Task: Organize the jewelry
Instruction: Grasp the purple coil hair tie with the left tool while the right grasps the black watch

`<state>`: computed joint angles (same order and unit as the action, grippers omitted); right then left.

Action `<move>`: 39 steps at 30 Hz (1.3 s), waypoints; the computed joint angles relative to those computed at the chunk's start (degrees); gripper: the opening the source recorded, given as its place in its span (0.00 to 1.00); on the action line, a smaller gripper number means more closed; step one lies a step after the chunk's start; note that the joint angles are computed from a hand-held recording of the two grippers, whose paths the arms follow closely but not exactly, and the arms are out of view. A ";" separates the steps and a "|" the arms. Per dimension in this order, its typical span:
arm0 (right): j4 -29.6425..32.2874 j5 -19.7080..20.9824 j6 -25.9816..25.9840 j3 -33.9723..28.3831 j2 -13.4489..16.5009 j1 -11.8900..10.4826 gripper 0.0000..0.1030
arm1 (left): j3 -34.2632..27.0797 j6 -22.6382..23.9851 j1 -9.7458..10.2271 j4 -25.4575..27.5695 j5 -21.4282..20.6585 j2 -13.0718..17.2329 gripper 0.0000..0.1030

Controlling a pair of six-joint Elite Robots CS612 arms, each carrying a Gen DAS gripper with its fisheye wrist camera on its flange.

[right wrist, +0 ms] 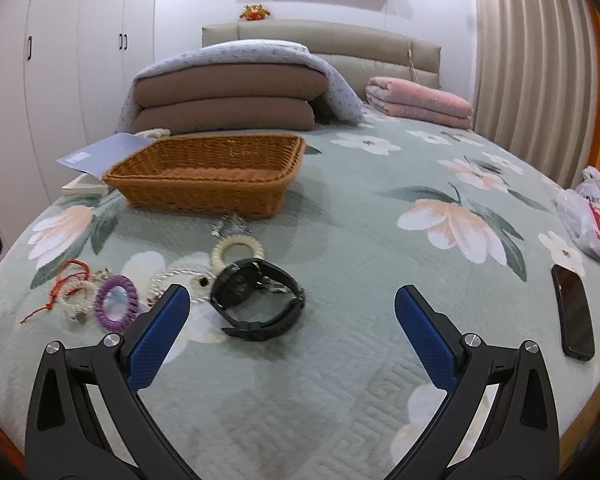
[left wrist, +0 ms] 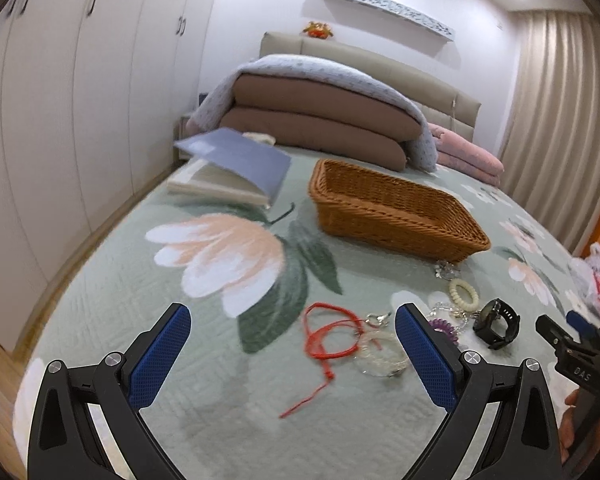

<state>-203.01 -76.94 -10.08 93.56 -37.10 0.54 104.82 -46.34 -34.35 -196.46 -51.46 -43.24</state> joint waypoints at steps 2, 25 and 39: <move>0.02 -0.57 -0.13 -0.51 0.34 -0.18 1.00 | 0.39 -0.49 1.15 -1.22 -4.35 0.11 0.94; 18.30 9.59 -1.11 -7.46 2.23 -2.06 0.46 | -15.59 22.91 2.48 15.61 -24.65 5.50 0.47; 24.38 2.96 -1.63 -11.09 3.85 0.20 0.20 | -16.49 18.82 4.39 12.36 -32.39 6.86 0.11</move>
<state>-178.63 -73.98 -11.72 82.46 -33.25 0.74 88.33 -27.52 -29.96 -184.11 -83.84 -36.38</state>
